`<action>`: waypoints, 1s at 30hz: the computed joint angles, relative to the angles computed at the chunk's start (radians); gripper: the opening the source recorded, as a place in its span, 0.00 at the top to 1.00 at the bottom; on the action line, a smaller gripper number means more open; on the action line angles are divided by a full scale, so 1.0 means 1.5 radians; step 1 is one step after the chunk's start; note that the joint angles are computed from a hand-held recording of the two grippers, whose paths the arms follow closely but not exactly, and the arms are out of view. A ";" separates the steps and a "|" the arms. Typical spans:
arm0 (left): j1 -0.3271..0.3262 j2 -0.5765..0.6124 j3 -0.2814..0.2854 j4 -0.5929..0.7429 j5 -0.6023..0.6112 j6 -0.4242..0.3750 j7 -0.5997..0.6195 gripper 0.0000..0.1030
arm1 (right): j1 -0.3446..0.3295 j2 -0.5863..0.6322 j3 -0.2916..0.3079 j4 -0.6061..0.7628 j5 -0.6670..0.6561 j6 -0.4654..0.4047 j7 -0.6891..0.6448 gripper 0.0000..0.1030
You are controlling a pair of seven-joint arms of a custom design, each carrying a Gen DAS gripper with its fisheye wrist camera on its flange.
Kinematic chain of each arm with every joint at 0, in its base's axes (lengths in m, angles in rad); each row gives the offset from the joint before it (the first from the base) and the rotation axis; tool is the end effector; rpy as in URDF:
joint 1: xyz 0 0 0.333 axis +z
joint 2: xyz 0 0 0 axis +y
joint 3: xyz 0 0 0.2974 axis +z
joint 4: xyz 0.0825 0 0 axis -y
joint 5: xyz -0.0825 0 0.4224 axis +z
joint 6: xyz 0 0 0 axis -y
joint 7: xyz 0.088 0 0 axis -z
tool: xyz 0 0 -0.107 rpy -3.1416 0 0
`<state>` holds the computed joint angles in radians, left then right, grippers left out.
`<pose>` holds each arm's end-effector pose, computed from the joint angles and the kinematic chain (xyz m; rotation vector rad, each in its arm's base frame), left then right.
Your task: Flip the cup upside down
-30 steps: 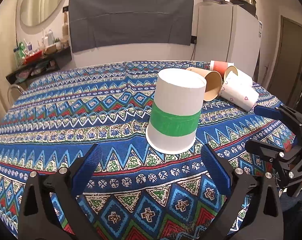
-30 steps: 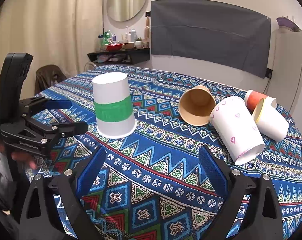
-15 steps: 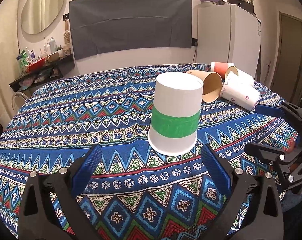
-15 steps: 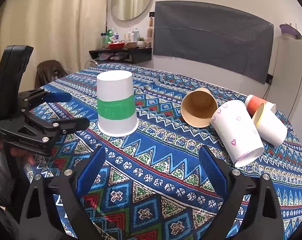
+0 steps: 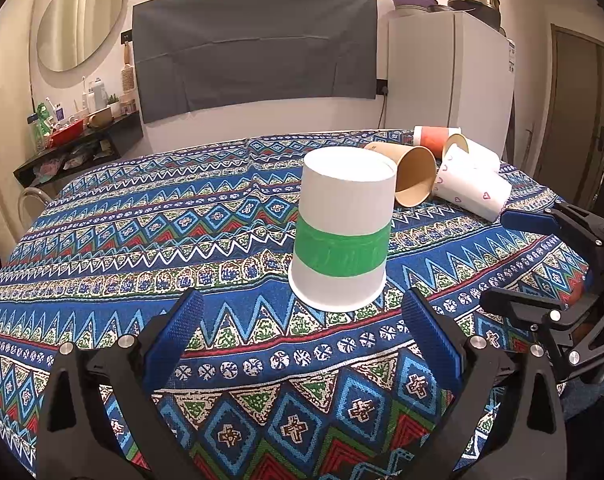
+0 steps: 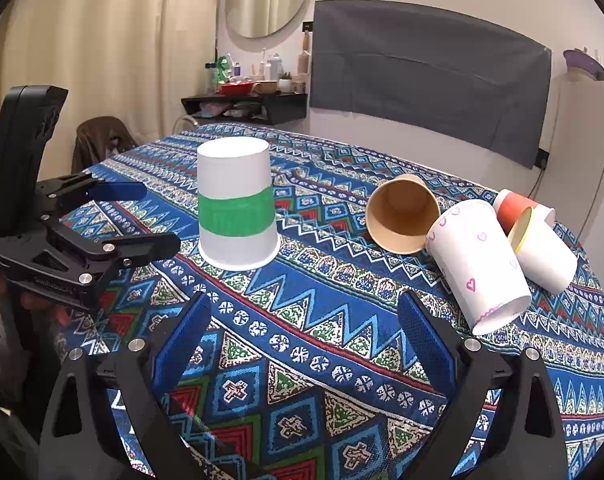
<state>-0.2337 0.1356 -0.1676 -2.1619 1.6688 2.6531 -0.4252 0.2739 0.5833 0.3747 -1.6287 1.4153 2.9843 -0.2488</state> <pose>0.5346 -0.2562 0.3070 -1.7337 1.4730 -0.7626 0.6363 0.3509 0.2965 -2.0752 0.6397 -0.4112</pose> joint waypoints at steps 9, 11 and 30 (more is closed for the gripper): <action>0.004 0.003 0.003 0.003 -0.005 0.015 0.003 0.06 | 0.003 -0.001 -0.001 -0.002 0.001 0.005 -0.005 0.13; 0.004 0.004 0.003 0.004 -0.013 0.013 0.007 0.06 | 0.004 0.000 -0.002 -0.001 -0.003 0.005 -0.003 0.13; 0.002 0.007 0.004 0.007 -0.014 0.012 0.007 0.06 | 0.000 -0.002 0.007 -0.006 0.012 0.017 -0.023 0.13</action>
<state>-0.2309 0.1467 -0.1612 -2.1508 1.6481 2.6705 -0.4140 0.2742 0.5804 0.3845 -1.6376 1.4340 3.0094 -0.2830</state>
